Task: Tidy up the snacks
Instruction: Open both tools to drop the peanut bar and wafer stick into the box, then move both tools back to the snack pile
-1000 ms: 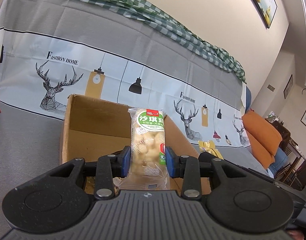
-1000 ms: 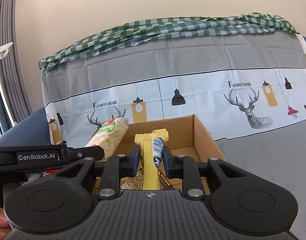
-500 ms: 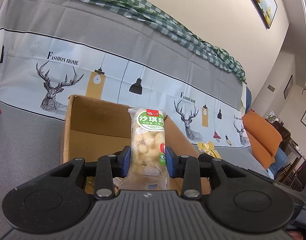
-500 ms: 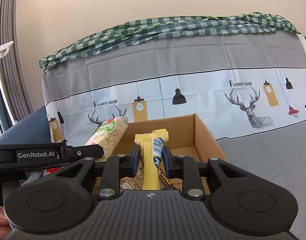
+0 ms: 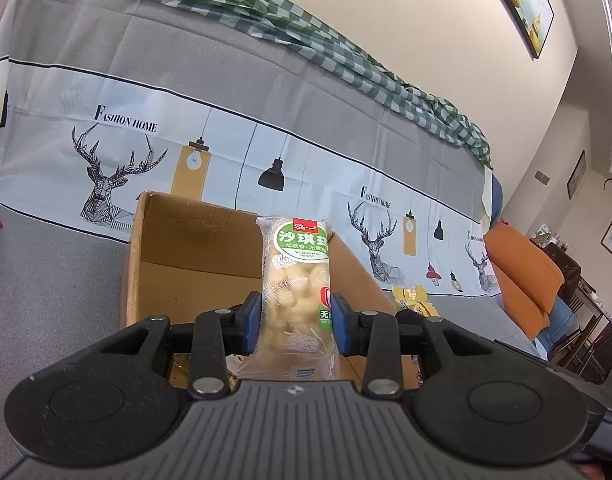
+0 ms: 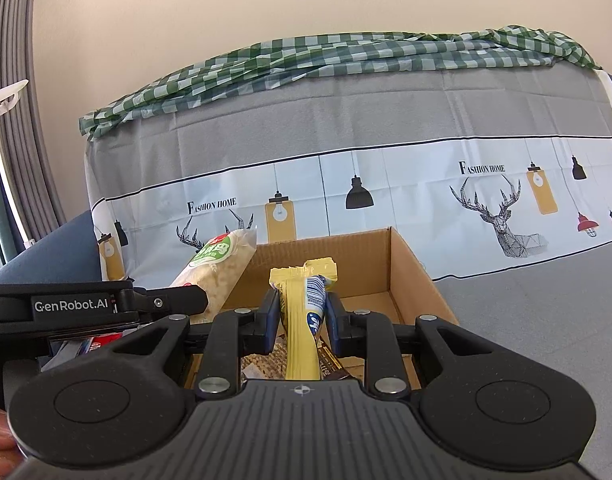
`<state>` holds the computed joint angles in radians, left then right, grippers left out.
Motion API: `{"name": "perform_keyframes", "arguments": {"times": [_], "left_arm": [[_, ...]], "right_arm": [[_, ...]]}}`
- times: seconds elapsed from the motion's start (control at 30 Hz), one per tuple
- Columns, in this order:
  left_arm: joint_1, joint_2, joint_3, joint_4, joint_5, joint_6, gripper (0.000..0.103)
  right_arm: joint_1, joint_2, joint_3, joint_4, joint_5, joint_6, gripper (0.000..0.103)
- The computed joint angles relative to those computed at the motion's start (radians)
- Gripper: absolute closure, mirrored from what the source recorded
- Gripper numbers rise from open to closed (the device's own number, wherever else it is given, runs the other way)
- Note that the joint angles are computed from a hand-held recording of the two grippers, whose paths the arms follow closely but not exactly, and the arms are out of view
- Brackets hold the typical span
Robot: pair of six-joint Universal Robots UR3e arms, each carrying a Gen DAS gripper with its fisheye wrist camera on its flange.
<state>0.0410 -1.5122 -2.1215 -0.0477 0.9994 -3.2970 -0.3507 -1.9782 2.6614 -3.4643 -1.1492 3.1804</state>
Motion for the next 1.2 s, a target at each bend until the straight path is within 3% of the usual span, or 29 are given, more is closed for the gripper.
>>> {"name": "perform_keyframes", "arguments": {"times": [0.17,0.23,0.27,0.3,0.57,0.87,1.07,1.2], "left_arm": [[0.003,0.000,0.005,-0.023,-0.022,0.006,0.063],[0.000,-0.001,0.006,-0.027,-0.019,0.010,0.056],[-0.002,-0.001,0.005,-0.024,-0.014,0.010,0.055],[-0.004,-0.002,0.009,-0.025,-0.007,0.009,0.055],[0.020,0.023,-0.009,-0.036,-0.002,0.015,0.050],[0.129,0.163,-0.107,-0.071,-0.003,0.033,0.047],[0.312,0.353,-0.151,-0.307,-0.148,0.183,0.047],[0.468,0.408,-0.064,-0.674,-0.294,0.413,0.047]], "right_arm": [[-0.001,0.003,-0.004,0.005,0.002,-0.001,0.076],[0.002,0.009,-0.008,0.014,0.000,-0.002,0.067],[0.009,0.016,-0.013,0.016,-0.010,-0.002,0.057],[0.018,0.026,-0.015,0.008,-0.020,0.001,0.055],[0.065,0.069,-0.034,-0.017,-0.059,0.010,0.050],[0.255,0.182,-0.113,-0.062,-0.243,0.072,0.043],[0.401,0.248,-0.178,-0.066,-0.376,0.148,0.041],[0.510,0.312,-0.238,-0.062,-0.455,0.207,0.041]]}}
